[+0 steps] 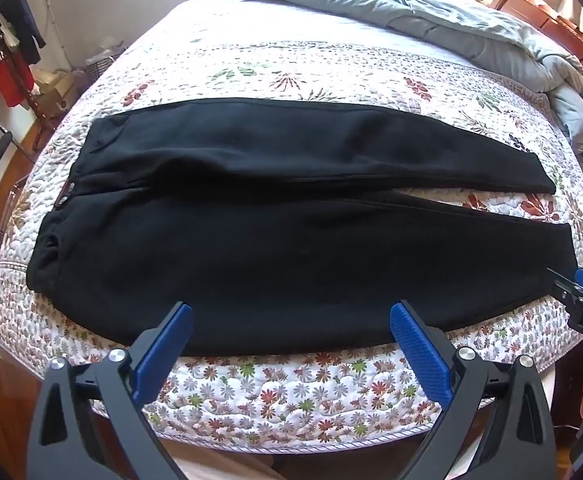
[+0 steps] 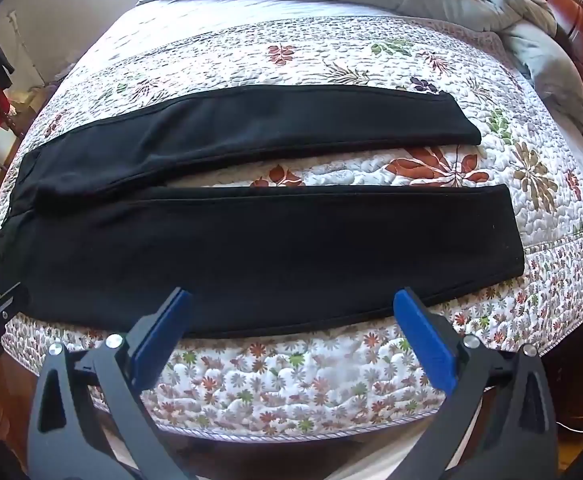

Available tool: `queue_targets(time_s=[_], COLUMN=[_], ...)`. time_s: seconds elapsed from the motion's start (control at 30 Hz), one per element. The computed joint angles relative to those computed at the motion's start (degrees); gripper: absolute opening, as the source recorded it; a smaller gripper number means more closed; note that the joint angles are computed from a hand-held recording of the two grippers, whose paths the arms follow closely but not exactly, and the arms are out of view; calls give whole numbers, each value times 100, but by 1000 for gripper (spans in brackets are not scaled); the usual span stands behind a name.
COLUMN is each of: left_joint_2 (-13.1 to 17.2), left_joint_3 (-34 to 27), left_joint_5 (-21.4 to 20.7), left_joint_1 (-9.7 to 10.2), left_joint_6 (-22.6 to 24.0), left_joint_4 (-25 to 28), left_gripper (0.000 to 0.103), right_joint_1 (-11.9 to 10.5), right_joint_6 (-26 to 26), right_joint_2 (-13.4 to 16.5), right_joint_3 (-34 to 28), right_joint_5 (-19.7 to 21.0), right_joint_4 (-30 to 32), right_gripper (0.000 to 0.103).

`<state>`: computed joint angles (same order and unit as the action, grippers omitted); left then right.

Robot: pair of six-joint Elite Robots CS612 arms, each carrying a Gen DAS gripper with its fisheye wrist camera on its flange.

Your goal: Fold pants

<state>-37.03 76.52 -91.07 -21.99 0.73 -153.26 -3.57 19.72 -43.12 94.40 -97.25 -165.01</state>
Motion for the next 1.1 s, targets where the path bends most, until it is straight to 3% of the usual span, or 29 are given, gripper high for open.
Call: queue_targets(time_s=[1.1], left_joint_2=[52], left_joint_3=[-6], left_joint_5=[67], left_joint_1=[-27], left_joint_6=[33], left_joint_4=[-41], left_gripper=[99], right_joint_1=[-35], right_joint_6=[-42], right_joint_2=[25], right_joint_3=[24], right_joint_5=[-22], right_joint_4=[-55], right_gripper=[100])
